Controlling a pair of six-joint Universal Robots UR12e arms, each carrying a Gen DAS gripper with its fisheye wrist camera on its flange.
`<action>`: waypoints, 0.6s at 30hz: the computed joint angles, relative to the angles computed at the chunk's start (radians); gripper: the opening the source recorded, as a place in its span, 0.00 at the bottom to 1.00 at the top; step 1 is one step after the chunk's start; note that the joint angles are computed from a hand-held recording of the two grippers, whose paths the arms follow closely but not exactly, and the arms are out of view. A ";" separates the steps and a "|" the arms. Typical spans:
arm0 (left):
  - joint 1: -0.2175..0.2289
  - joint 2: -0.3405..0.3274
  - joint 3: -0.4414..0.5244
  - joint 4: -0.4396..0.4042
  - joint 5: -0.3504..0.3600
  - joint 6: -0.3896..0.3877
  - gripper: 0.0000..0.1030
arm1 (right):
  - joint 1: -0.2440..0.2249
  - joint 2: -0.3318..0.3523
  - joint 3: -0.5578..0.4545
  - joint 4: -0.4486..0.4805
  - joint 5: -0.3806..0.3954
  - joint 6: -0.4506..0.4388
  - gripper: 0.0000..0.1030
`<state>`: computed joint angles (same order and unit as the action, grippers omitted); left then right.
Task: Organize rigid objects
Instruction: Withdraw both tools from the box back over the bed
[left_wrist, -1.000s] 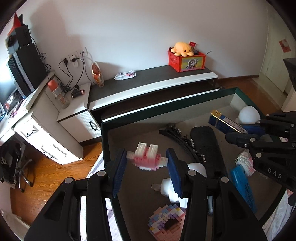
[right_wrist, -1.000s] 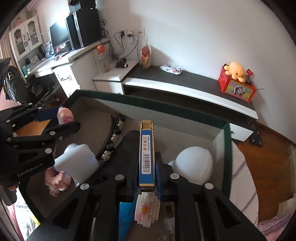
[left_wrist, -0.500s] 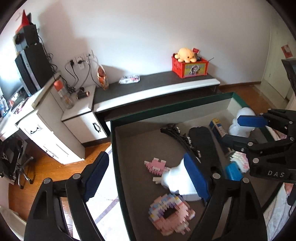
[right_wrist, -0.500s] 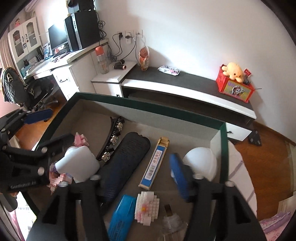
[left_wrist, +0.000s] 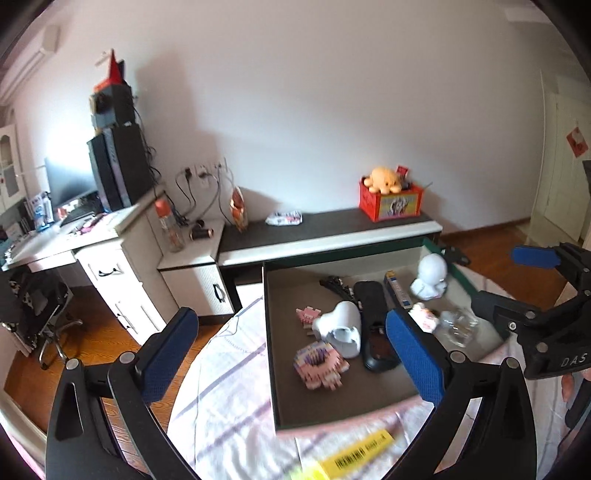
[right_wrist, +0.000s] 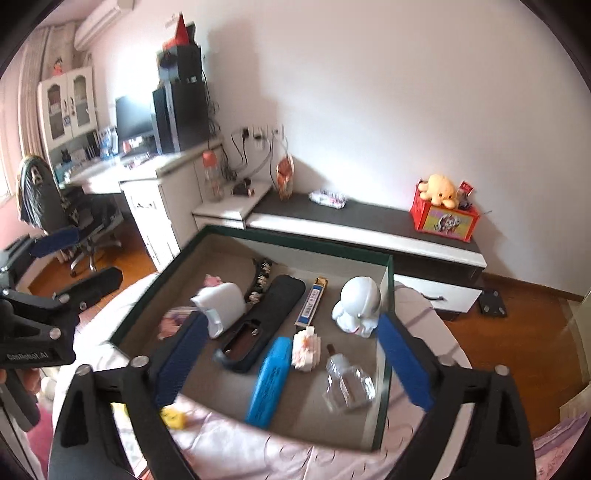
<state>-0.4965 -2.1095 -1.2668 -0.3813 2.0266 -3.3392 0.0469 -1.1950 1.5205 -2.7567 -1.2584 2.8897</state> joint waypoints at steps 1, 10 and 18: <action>-0.010 0.012 -0.017 0.020 0.021 -0.001 1.00 | -0.001 -0.014 0.020 -0.025 0.000 0.003 1.00; -0.098 0.087 -0.149 0.194 0.179 -0.007 1.00 | -0.018 -0.154 0.224 -0.252 -0.004 0.037 1.00; -0.169 0.130 -0.237 0.263 0.316 -0.031 1.00 | -0.030 -0.254 0.390 -0.441 -0.030 0.086 1.00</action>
<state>-0.6653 -1.9791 -1.5038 -0.1181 2.3430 -3.3700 0.0166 -1.4492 1.9107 -3.1976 -1.2888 2.9758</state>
